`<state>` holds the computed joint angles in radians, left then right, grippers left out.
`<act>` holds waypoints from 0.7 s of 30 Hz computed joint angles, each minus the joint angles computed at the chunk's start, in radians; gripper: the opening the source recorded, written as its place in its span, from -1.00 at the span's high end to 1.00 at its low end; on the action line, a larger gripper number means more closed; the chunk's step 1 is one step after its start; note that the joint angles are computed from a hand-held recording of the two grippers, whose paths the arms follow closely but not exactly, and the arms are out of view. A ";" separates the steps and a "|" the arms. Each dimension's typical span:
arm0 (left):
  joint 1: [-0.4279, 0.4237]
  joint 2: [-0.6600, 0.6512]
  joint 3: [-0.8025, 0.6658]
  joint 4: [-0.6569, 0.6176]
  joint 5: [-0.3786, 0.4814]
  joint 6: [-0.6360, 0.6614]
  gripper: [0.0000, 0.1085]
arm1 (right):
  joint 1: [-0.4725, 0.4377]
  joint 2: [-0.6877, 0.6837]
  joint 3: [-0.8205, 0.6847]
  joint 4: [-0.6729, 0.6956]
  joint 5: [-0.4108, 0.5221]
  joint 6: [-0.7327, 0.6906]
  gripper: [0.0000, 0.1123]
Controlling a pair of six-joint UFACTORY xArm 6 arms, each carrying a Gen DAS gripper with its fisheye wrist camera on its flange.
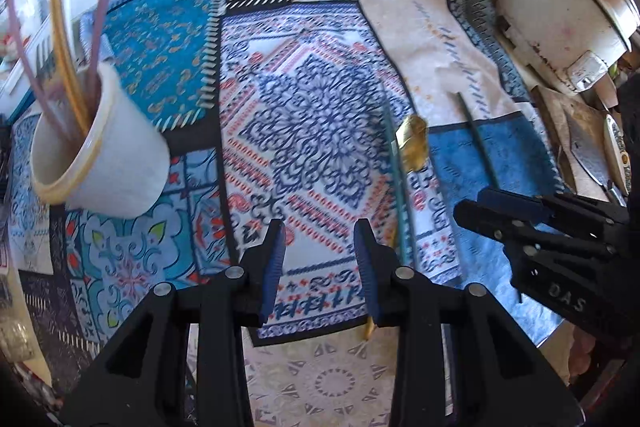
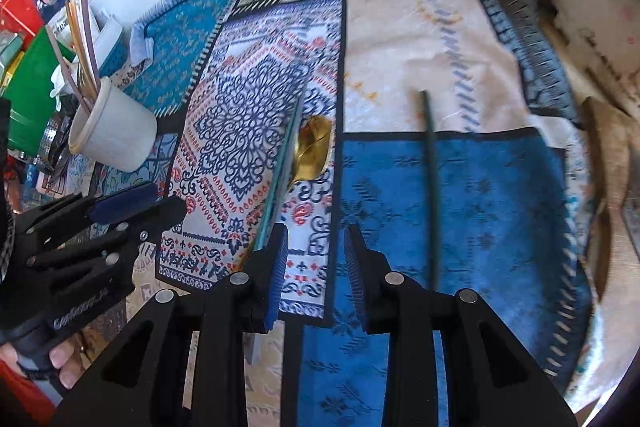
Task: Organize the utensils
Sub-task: 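Move both tools back down to the remaining chopsticks on the mat, then grasp the teal chopstick with the left tool while the right tool grasps the dark grey chopstick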
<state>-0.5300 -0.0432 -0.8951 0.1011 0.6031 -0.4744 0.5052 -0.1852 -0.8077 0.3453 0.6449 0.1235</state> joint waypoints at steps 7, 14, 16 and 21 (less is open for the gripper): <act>0.023 -0.068 0.066 -0.037 0.001 0.010 0.37 | 0.010 0.078 -0.055 0.033 0.019 -0.006 0.60; 0.041 -0.098 0.085 -0.016 -0.008 0.000 0.37 | 0.013 0.116 -0.085 0.067 0.045 -0.011 0.68; 0.045 -0.103 0.090 -0.012 -0.007 0.000 0.37 | 0.019 0.132 -0.094 0.059 0.039 0.003 0.75; 0.050 -0.105 0.095 -0.021 -0.004 0.018 0.37 | 0.026 0.154 -0.114 0.044 0.039 0.019 0.83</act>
